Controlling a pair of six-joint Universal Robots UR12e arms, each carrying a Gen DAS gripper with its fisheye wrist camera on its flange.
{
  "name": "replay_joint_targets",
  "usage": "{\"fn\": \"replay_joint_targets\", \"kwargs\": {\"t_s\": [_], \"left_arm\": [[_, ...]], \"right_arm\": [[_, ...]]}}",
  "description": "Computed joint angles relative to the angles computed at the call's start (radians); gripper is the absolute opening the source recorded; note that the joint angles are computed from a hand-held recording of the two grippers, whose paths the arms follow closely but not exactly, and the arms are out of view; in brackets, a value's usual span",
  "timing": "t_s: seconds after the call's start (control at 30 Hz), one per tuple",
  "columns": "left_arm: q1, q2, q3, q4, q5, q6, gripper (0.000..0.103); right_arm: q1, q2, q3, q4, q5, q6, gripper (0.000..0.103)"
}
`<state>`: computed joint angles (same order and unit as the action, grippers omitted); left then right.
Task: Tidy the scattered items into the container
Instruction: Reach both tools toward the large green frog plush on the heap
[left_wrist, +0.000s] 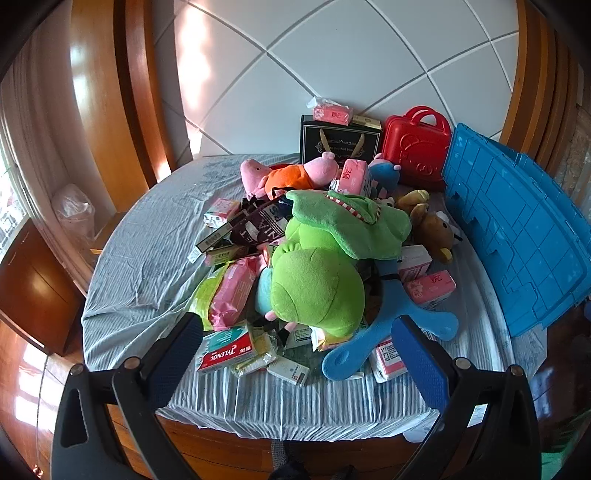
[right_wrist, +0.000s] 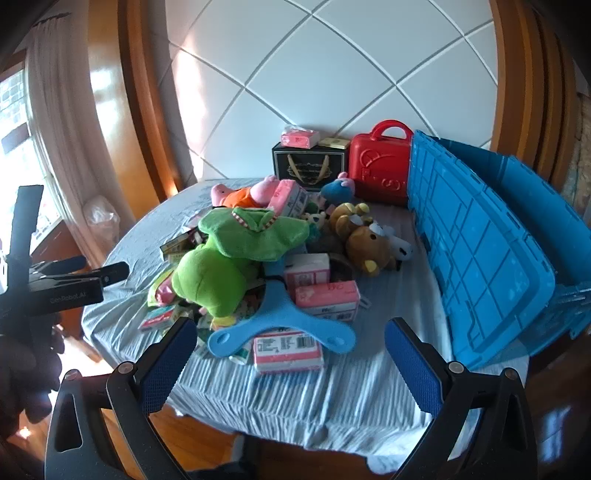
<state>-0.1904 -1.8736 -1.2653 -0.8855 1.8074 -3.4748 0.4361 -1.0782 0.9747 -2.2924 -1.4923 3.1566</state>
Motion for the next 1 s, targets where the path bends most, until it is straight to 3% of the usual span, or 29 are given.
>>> {"fn": "replay_joint_targets", "kwargs": {"t_s": [0.2,0.47,0.6,0.87,0.93,1.0], "left_arm": [[0.044,-0.089,0.074,-0.013,-0.1,0.091,0.103],[0.107,-0.209,0.224,-0.059,-0.268,0.129,0.103],[0.133,-0.281,0.328,-0.117,-0.34,0.161,0.103],[0.146,-0.426,0.57,-0.343,-0.47,0.321,0.103],[0.151,-0.449,0.613,-0.392,-0.513,0.355,0.096],[0.148,-0.456,0.628,-0.404,-0.519,0.423,0.081]], "right_arm": [[0.022,0.087,-0.123,0.077,-0.062,0.019,0.103],[0.053,0.201,-0.287,0.168,-0.135,0.034,0.103],[0.065,0.26,-0.363,0.212,-0.118,0.049,0.103],[0.094,0.4,-0.532,0.254,0.001,0.004,0.103],[0.104,0.443,-0.59,0.269,-0.001,-0.012,0.103],[0.111,0.486,-0.654,0.286,-0.008,-0.025,0.103]]}}
